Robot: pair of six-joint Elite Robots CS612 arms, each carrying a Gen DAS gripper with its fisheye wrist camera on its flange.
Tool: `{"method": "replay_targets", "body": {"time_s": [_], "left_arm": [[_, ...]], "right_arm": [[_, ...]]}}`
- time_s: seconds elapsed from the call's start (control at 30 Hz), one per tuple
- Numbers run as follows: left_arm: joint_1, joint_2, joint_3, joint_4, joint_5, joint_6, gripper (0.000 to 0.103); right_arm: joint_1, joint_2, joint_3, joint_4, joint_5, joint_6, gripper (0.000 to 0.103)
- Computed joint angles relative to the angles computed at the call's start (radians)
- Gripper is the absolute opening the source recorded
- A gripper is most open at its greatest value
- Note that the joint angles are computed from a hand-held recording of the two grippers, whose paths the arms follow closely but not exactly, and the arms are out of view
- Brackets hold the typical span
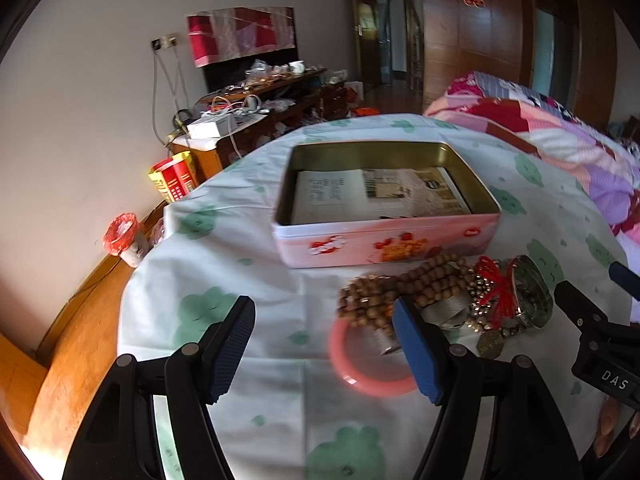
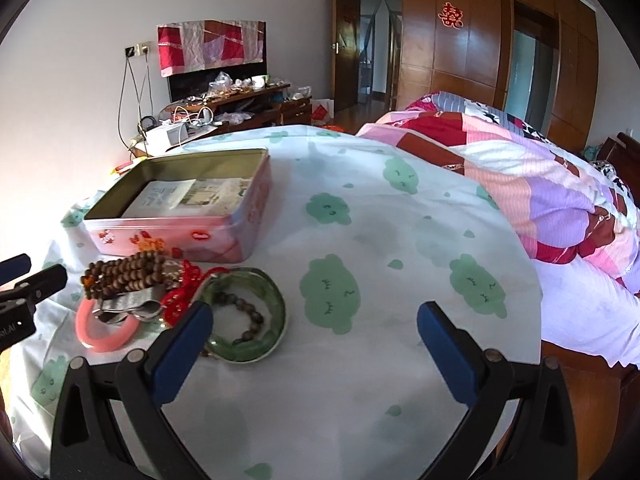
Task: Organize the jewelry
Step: 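Lower the left gripper onto the brown wooden bead strand and close it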
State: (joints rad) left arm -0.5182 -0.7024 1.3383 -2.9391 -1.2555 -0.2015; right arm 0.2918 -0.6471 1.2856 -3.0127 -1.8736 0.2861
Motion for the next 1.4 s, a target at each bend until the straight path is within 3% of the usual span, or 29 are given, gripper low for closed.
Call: {"method": "replay_targets", "body": {"time_s": [0.23,0.27,0.3,0.33,0.37,0.4,0.47,0.7,0.83,0.87,0.9,0.97,1.0,1.23,1.27,1.3,1.37,1.4], "left_arm": [[0.003,0.042,-0.057,0.042,-0.074,0.026,0.07],[0.007,0.043,-0.058,0.041,-0.093,0.022,0.056],[0.012,0.044,-0.06,0.043,-0.127,0.019,0.036],[0.017,0.042,-0.057,0.039,-0.155,0.017,0.034],[0.018,0.04,-0.052,0.028,-0.164,0.018,0.023],[0.018,0.036,-0.047,0.018,-0.176,0.027,0.0],[0.023,0.03,-0.038,-0.009,-0.207,0.022,0.0],[0.019,0.007,-0.004,-0.103,-0.205,0.07,0.0],[0.018,0.015,-0.022,-0.057,-0.167,0.071,0.001],[0.016,0.019,-0.031,-0.036,-0.149,0.064,0.012],[0.015,0.023,-0.037,-0.025,-0.136,0.064,0.043],[0.012,0.026,-0.028,-0.072,-0.116,0.058,0.073],[0.012,0.029,-0.021,-0.119,-0.119,0.059,0.075],[0.021,0.059,-0.081,-0.027,-0.149,0.054,0.075],[0.027,0.068,-0.097,0.004,-0.174,0.041,0.064],[0.032,0.072,-0.105,0.016,-0.206,0.036,0.044],[0.035,0.075,-0.111,0.035,-0.232,0.039,0.02],[0.035,0.073,-0.108,0.028,-0.241,0.043,0.016]], "right_arm": [[-0.002,0.003,-0.005,0.009,0.001,-0.004,0.103],[-0.003,0.004,-0.006,0.008,0.0,-0.009,0.103],[-0.002,0.004,-0.006,0.007,-0.002,-0.015,0.103],[-0.001,0.006,-0.008,0.006,-0.004,-0.021,0.103],[-0.001,0.006,-0.008,0.004,-0.005,-0.027,0.103],[-0.001,0.009,-0.011,0.003,-0.004,-0.03,0.103],[-0.001,0.012,-0.017,0.007,0.0,-0.034,0.103],[-0.001,0.016,-0.025,-0.012,0.027,-0.08,0.103],[0.0,0.021,-0.035,-0.01,0.025,-0.092,0.103],[0.0,0.022,-0.037,-0.007,0.026,-0.093,0.103],[0.001,0.023,-0.039,-0.002,0.024,-0.094,0.103],[0.003,0.025,-0.041,0.007,0.021,-0.1,0.103],[0.004,0.026,-0.044,0.012,0.018,-0.106,0.103],[0.006,0.025,-0.039,0.001,0.014,-0.116,0.103],[0.006,0.026,-0.04,0.001,0.013,-0.115,0.103],[0.006,0.027,-0.041,0.003,0.015,-0.114,0.103],[0.005,0.027,-0.042,0.007,0.019,-0.113,0.103],[0.004,0.027,-0.043,0.008,0.021,-0.114,0.103]]}}
